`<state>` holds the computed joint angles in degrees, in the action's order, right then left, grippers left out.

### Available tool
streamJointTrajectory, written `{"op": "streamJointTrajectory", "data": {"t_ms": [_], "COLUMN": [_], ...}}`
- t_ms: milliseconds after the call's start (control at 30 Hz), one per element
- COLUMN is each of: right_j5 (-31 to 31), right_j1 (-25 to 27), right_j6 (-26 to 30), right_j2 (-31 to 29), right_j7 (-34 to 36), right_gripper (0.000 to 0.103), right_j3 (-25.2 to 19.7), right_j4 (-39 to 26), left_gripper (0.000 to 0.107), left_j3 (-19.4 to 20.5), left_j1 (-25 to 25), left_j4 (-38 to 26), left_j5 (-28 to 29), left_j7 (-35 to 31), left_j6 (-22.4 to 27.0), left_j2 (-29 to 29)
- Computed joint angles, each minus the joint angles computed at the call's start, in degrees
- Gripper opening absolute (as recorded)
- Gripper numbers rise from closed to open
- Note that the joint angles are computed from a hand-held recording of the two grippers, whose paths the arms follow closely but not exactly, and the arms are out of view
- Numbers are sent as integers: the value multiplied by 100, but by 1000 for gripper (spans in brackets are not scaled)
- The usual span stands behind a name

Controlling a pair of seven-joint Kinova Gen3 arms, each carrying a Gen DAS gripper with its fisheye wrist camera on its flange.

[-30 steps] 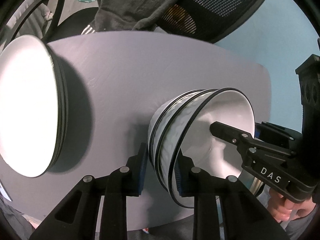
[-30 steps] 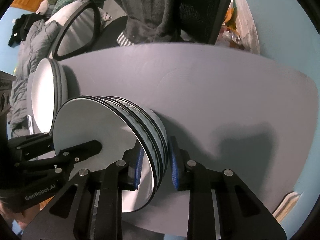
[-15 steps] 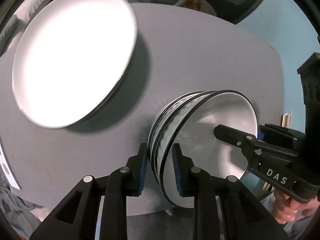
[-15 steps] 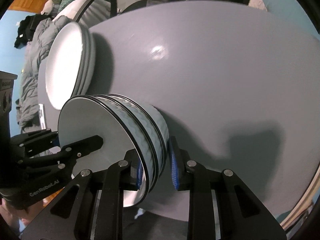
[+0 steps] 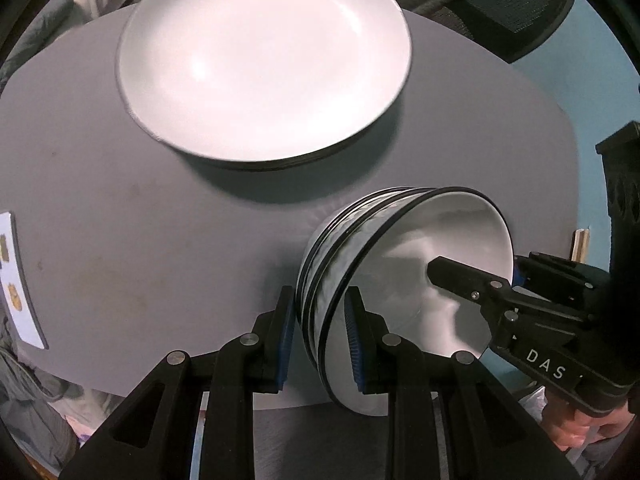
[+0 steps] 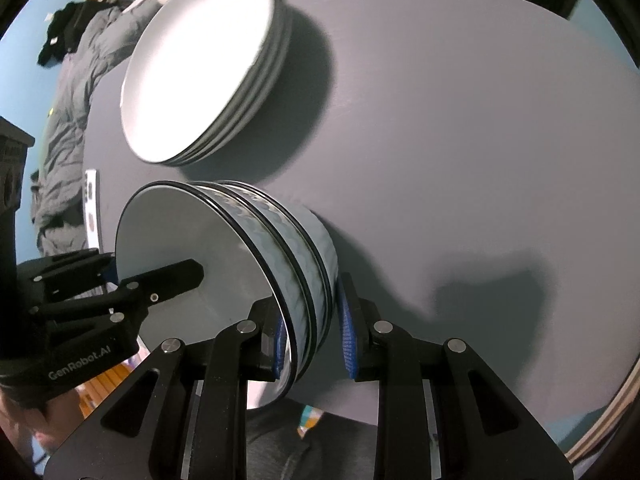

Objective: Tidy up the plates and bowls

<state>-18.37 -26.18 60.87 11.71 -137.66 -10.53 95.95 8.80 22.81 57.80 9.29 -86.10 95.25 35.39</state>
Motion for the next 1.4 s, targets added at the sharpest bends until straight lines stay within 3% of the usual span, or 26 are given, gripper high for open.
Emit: {"op": "streamJointTrajectory", "data": {"t_ms": [367,633,800,1033,1133,1200,1400], "right_j5": [412,71,209,199,334,501,604], "right_j1": [-328,-134,-236,-291,-363,-442,-496], "right_j6": [266,-133,-74,-134,-147,-54,-15], "right_j2": [280,-20,22,118,70,46,32], "right_j7": [-306,-288,-448,-544,-682,-842,-994], "right_gripper": [25,25,27,32,27,21,19], "right_j3": [-29,-22,-49,-57,-53,-46,-78], "right_j4": [-459,9,-80,-126,-106,-151,-199], "left_gripper": [24,24,24,33,33,23,22], "left_j3": [23,59,73,84,84,51,57], "left_j1": [-220,-289,-389,-473,-494,-473,-473], "left_j4": [485,720,758,917,940,935,1034], "left_j5": [143,163,292,414,435,395,319], "left_j7": [-196,-523,-630,-773,-822,-760,-871], "left_j6": [-300,-577,-584,-597,-615,-624,-727], "left_j2": [-191,-259,-257,-312,-324,-346,-440]}}
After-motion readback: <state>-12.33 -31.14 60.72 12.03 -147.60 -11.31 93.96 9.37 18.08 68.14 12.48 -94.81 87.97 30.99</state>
